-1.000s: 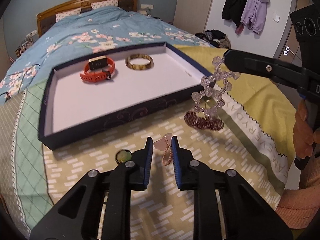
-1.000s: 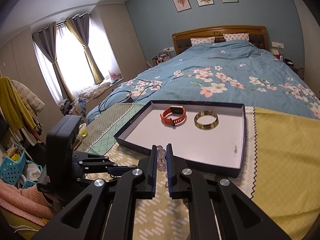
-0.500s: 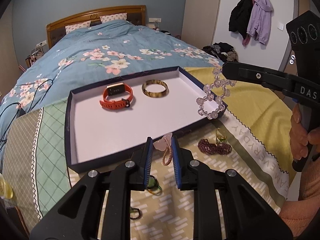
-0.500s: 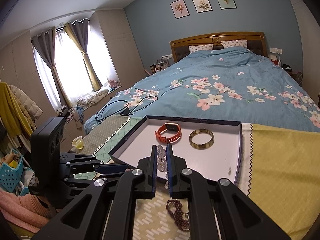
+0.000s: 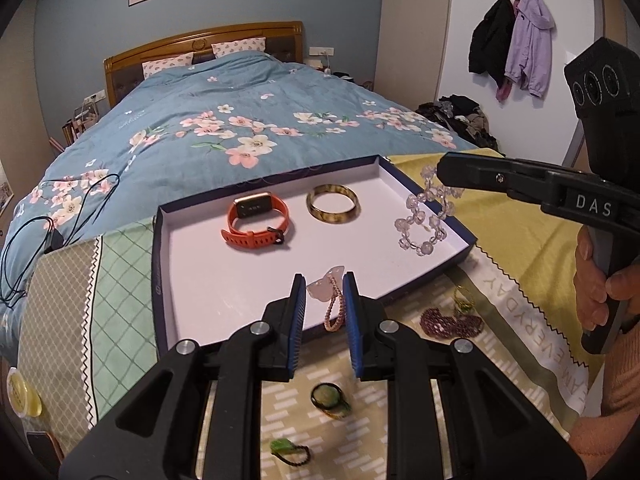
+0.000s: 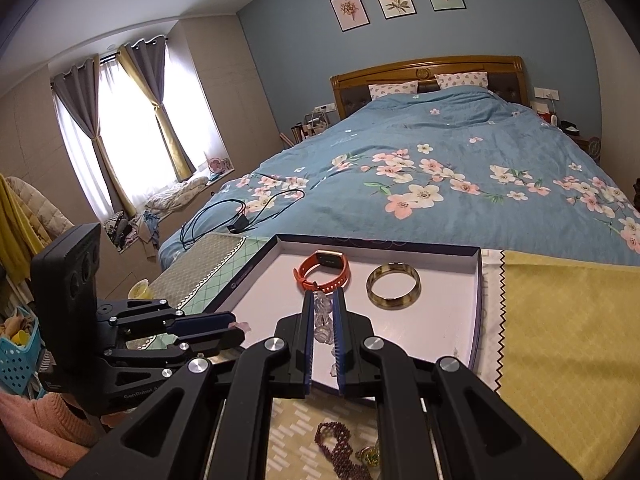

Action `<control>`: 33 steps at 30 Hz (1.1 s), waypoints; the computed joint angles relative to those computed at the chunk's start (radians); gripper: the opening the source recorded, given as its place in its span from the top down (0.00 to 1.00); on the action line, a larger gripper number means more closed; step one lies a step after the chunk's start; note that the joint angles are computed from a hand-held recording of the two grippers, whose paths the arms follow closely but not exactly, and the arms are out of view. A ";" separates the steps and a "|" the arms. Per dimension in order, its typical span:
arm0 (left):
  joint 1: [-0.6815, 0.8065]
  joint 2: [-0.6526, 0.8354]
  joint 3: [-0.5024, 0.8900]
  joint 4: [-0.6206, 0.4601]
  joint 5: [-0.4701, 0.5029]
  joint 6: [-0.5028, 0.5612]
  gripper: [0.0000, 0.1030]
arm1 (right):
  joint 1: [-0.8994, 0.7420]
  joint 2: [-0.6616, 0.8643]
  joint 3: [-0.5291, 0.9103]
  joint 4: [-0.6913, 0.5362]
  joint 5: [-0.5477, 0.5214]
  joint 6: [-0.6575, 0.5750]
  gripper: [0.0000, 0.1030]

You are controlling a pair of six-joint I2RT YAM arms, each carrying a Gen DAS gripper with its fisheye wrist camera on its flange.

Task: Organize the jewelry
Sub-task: 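Carry the bracelet into the box with the right gripper while the left gripper carries the clip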

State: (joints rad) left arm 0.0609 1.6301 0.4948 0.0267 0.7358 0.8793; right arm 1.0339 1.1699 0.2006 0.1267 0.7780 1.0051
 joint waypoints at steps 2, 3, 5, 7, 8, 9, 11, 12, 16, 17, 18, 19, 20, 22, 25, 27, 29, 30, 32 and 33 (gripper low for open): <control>-0.004 0.009 0.010 0.016 -0.005 -0.017 0.81 | -0.027 0.010 -0.003 0.026 -0.020 -0.019 0.93; -0.008 0.015 0.016 0.025 -0.010 -0.029 0.81 | -0.038 0.012 -0.005 0.034 -0.029 -0.027 0.93; -0.016 0.035 0.033 0.043 -0.020 -0.048 0.81 | -0.069 0.018 -0.007 0.058 -0.053 -0.051 0.93; -0.025 0.055 0.048 0.064 -0.033 -0.069 0.81 | -0.090 0.032 -0.009 0.084 -0.070 -0.067 0.93; -0.031 0.066 0.058 0.072 -0.041 -0.078 0.81 | -0.105 0.036 -0.010 0.096 -0.080 -0.078 0.93; -0.037 0.078 0.067 0.081 -0.049 -0.088 0.81 | -0.122 0.042 -0.010 0.110 -0.095 -0.090 0.93; -0.046 0.102 0.085 0.091 -0.058 -0.101 0.81 | -0.155 0.055 -0.014 0.142 -0.123 -0.109 0.93; -0.052 0.115 0.094 0.097 -0.063 -0.107 0.81 | -0.169 0.063 -0.017 0.162 -0.137 -0.118 0.93; -0.082 0.168 0.124 0.136 -0.106 -0.140 0.81 | -0.231 0.119 -0.012 0.230 -0.184 -0.154 0.93; -0.088 0.181 0.132 0.143 -0.114 -0.146 0.81 | -0.246 0.136 -0.010 0.249 -0.194 -0.163 0.93; -0.095 0.193 0.140 0.147 -0.122 -0.149 0.81 | -0.259 0.151 -0.010 0.268 -0.206 -0.171 0.93; -0.103 0.205 0.150 0.150 -0.134 -0.155 0.81 | -0.281 0.172 -0.010 0.295 -0.227 -0.182 0.93; -0.110 0.215 0.157 0.156 -0.142 -0.161 0.81 | -0.293 0.188 -0.010 0.313 -0.239 -0.185 0.93; -0.122 0.230 0.171 0.159 -0.157 -0.167 0.81 | -0.324 0.223 -0.005 0.344 -0.266 -0.200 0.93; -0.137 0.256 0.190 0.174 -0.183 -0.178 0.81 | -0.363 0.274 0.002 0.381 -0.300 -0.211 0.93; -0.146 0.272 0.201 0.181 -0.198 -0.186 0.81 | -0.388 0.312 0.009 0.401 -0.320 -0.220 0.93; -0.152 0.296 0.222 0.181 -0.213 -0.191 0.81 | -0.406 0.341 0.015 0.414 -0.335 -0.227 0.93; -0.155 0.308 0.234 0.177 -0.218 -0.191 0.81 | -0.412 0.353 0.019 0.417 -0.339 -0.230 0.93; -0.163 0.329 0.251 0.179 -0.234 -0.199 0.81 | -0.421 0.377 0.024 0.423 -0.343 -0.237 0.93; -0.166 0.338 0.257 0.179 -0.240 -0.199 0.81 | -0.426 0.390 0.029 0.422 -0.344 -0.242 0.93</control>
